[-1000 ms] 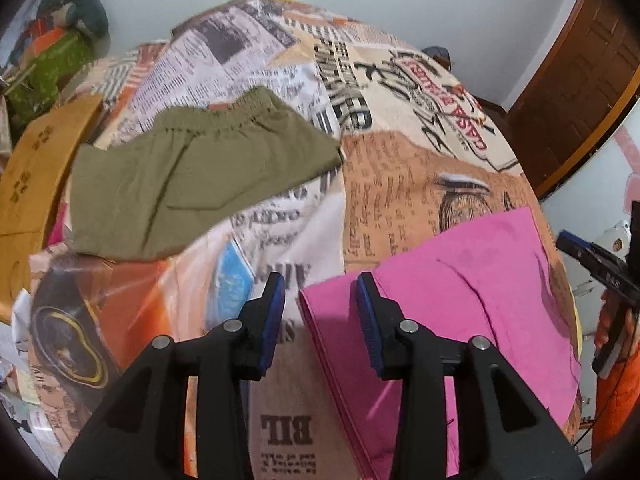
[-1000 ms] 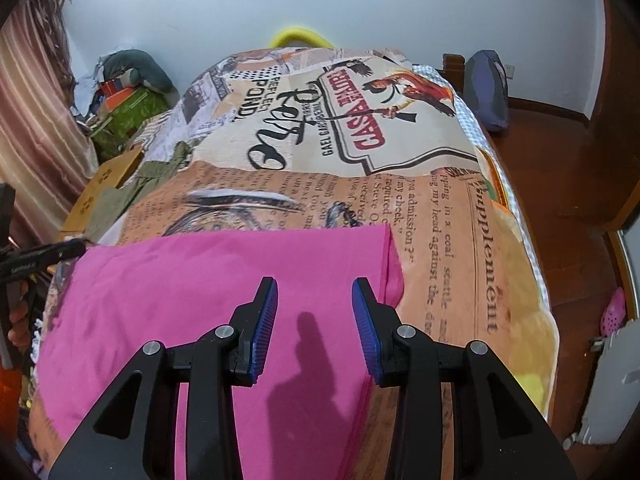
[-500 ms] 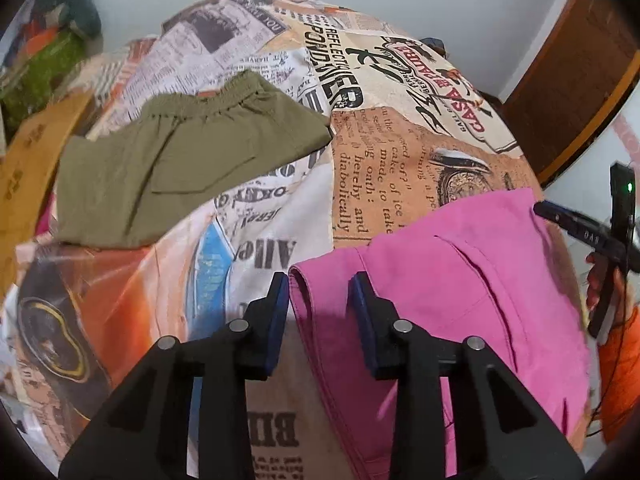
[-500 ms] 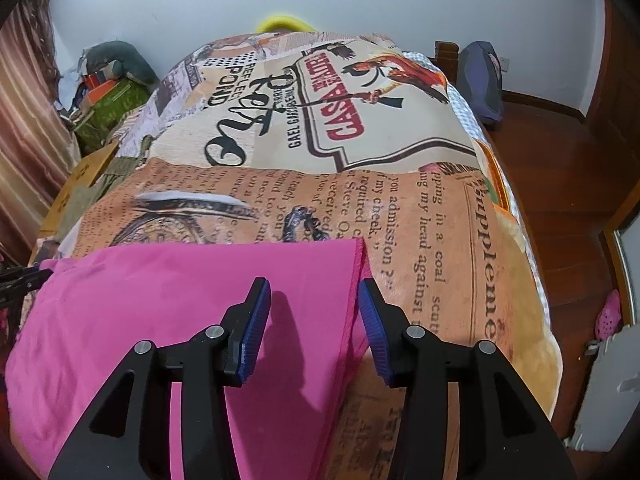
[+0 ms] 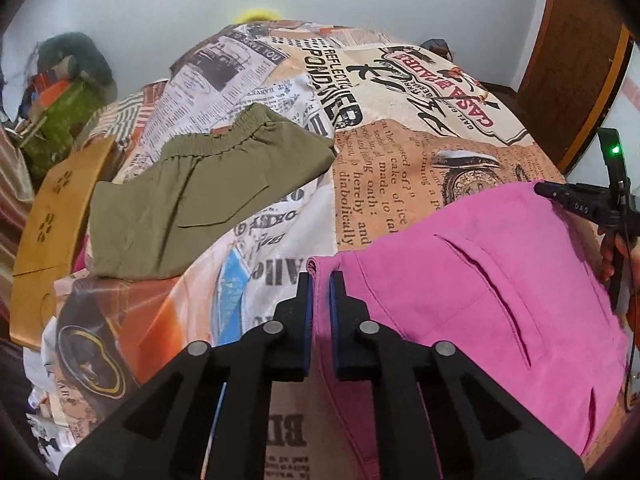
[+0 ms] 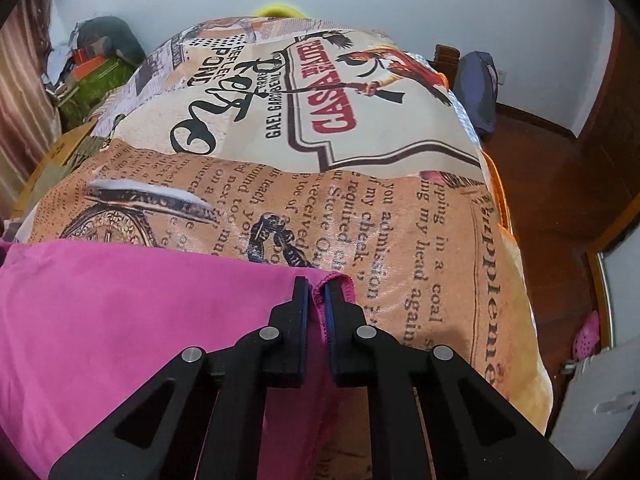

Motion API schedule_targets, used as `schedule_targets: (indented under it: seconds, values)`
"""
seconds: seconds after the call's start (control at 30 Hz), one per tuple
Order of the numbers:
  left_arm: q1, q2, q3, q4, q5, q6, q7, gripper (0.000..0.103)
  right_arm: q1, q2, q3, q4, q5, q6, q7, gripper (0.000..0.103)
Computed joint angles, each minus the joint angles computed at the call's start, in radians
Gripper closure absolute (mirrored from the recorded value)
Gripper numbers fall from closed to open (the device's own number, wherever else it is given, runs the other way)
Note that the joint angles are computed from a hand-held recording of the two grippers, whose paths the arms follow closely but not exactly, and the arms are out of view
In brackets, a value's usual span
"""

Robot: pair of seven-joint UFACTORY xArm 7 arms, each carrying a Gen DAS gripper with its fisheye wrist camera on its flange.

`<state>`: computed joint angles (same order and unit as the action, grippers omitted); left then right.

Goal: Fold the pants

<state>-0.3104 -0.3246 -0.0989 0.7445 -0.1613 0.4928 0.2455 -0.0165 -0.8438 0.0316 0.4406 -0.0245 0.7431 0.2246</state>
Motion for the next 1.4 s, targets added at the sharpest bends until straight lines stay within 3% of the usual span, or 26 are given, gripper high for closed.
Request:
schedule_targets:
  seconds: [0.1, 0.17, 0.3, 0.37, 0.43, 0.5, 0.8, 1.07, 1.27, 1.4]
  values:
    - [0.026, -0.005, -0.016, -0.019, 0.046, -0.012, -0.038, 0.096, -0.005, 0.018, 0.011, 0.008, -0.009, -0.002, 0.009, 0.099]
    - [0.012, 0.001, 0.003, -0.019, 0.022, 0.003, -0.018, 0.096, -0.011, 0.026, 0.029, 0.014, -0.024, 0.001, 0.024, 0.099]
    - [0.013, -0.018, 0.006, 0.001, 0.022, 0.049, -0.006, 0.095, 0.003, 0.053, 0.035, 0.069, -0.035, 0.075, 0.029, 0.095]
    - [0.014, -0.037, 0.009, 0.016, 0.017, 0.063, -0.003, 0.095, 0.019, 0.039, 0.021, 0.093, -0.009, 0.115, 0.036, 0.089]
    - [0.020, -0.053, 0.003, 0.024, 0.025, 0.056, -0.012, 0.094, 0.048, 0.002, 0.000, 0.089, 0.036, 0.103, 0.038, 0.073]
    - [0.001, -0.063, 0.015, 0.043, -0.002, 0.061, 0.007, 0.094, 0.085, -0.032, -0.010, 0.089, 0.081, 0.085, 0.029, 0.065]
    - [-0.068, 0.007, 0.002, 0.124, -0.119, 0.113, 0.059, 0.093, 0.199, 0.042, 0.052, 0.133, 0.126, 0.005, -0.003, 0.065]
    - [-0.058, 0.092, -0.031, 0.119, -0.094, 0.138, 0.056, 0.093, 0.240, 0.106, 0.039, 0.098, 0.151, 0.001, -0.033, 0.065]
    - [-0.052, 0.044, 0.005, 0.070, -0.174, 0.131, 0.140, 0.093, 0.181, 0.017, 0.039, 0.060, 0.103, 0.079, -0.037, 0.064]
    - [-0.038, 0.009, 0.000, 0.036, -0.155, 0.120, 0.131, 0.091, 0.179, -0.045, -0.009, 0.025, 0.143, 0.102, -0.051, 0.055]
